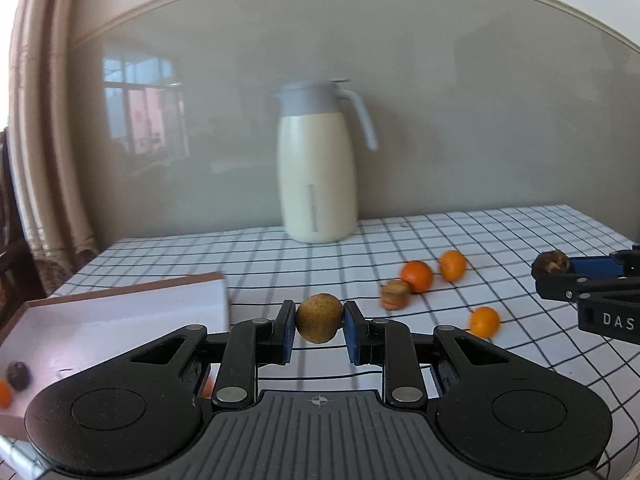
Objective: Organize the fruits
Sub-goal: 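Carry the kiwi into the white box and open the left gripper while the right releases the water chestnut there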
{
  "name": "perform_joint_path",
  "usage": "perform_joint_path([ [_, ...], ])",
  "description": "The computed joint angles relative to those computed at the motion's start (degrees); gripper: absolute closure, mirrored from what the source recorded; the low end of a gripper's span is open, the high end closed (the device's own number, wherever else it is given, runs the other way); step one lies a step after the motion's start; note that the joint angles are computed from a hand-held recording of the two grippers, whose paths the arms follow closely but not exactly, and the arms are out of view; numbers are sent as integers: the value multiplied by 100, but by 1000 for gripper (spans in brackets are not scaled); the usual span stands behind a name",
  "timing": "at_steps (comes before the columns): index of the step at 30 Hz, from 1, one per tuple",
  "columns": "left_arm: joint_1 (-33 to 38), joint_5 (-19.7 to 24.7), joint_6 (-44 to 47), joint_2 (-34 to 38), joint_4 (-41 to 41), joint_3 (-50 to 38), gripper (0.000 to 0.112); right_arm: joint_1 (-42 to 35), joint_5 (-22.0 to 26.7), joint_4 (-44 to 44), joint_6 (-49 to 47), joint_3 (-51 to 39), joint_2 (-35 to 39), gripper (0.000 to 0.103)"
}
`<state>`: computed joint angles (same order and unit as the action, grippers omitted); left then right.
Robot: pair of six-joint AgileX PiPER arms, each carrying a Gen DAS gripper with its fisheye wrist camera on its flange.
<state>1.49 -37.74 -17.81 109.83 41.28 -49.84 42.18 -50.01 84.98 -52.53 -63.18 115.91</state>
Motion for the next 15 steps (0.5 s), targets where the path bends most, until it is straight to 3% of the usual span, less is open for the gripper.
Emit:
perform_joint_path([
  [15,785,-417,-173,-124,228,150,87,322,198,-177,-671,-1181,575,77],
])
